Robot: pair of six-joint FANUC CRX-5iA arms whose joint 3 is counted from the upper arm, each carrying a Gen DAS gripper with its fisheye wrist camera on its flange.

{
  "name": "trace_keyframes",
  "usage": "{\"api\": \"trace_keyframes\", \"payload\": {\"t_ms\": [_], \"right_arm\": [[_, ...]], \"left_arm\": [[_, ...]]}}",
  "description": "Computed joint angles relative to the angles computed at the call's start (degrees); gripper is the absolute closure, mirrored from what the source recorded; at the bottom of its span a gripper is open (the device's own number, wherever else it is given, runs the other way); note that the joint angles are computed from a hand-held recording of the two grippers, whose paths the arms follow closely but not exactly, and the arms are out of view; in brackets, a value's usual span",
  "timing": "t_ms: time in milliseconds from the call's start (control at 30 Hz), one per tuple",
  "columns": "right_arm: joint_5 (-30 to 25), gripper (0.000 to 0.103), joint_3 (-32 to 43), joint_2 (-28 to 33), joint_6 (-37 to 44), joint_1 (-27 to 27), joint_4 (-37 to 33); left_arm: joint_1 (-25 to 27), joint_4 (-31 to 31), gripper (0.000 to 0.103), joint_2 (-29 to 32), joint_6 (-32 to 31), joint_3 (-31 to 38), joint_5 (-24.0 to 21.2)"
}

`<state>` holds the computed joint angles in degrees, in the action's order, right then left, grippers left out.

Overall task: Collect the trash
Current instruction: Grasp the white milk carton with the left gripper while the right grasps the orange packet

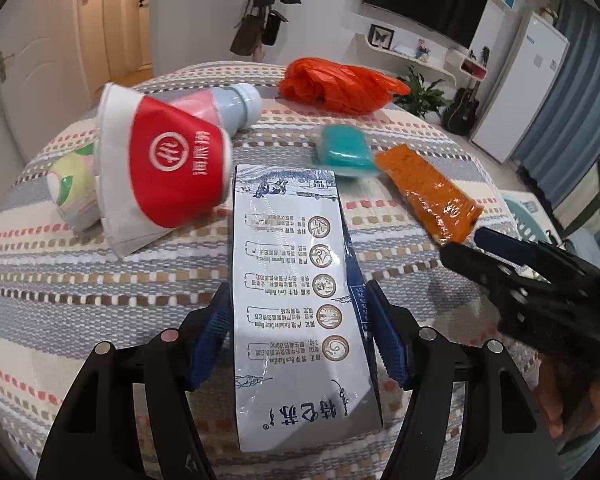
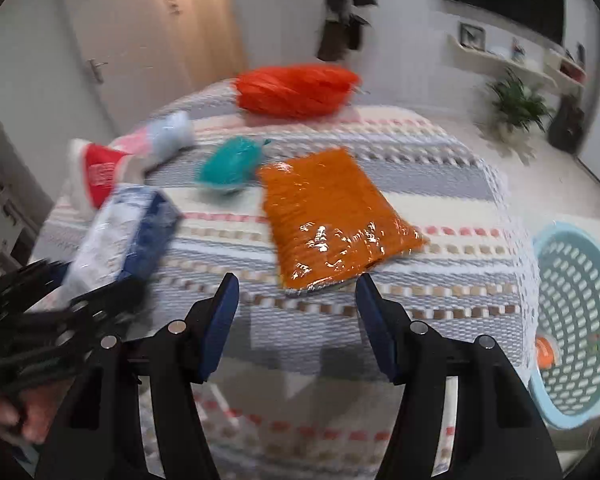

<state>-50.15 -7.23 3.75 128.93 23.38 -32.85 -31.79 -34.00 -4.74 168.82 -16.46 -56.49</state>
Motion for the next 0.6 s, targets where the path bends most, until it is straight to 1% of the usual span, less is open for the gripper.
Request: {"api": "trace_keyframes", "payload": {"t_ms": [67,133,233,300,333,433,500,600], "right_arm": [[3.15,0.046,-1.37,-1.37,-1.22,1.09,2.21],[6.04,0.046,-2.10,-1.55,-4.21,2.64,5.87],[5.41,0.045,-0.55,0.36,-6.03,3.57,7.97],[4.72,0.036,0.16,1.30,-7.09,4.22,8.95],[4.45,0.034,0.52,2.01,-7.81,4.75,9.66],[5.99,0.032,-0.30,2.66,-11.84,7.16,13.79],[8.47,0.031,-1.18,3.33,-15.56,8.75,17.65],[7.94,0.031,-0.13,4.28,-15.71,8.82,17.77]], "left_arm": [[-0.09,-0.36,0.039,-1.03,0.91,-0.87,0.70],[-0.32,-0.95,0.039,-1.23,1.69,-1.11,0.78],[-1.44,-2.46,0.039,-0.67,2.80,-0.54,-0.21],[-2.25,-3.44,0.039,-0.23,3.44,-0.08,-0.96],[-2.69,-3.71,0.039,-0.10,3.82,0.10,-1.32],[-2.71,-3.72,0.039,-0.27,3.66,0.03,-1.20],[-2.04,-3.50,0.039,-0.21,3.14,0.00,-0.56],[-1.83,-3.48,0.039,-0.07,2.88,0.12,-0.20]]}}
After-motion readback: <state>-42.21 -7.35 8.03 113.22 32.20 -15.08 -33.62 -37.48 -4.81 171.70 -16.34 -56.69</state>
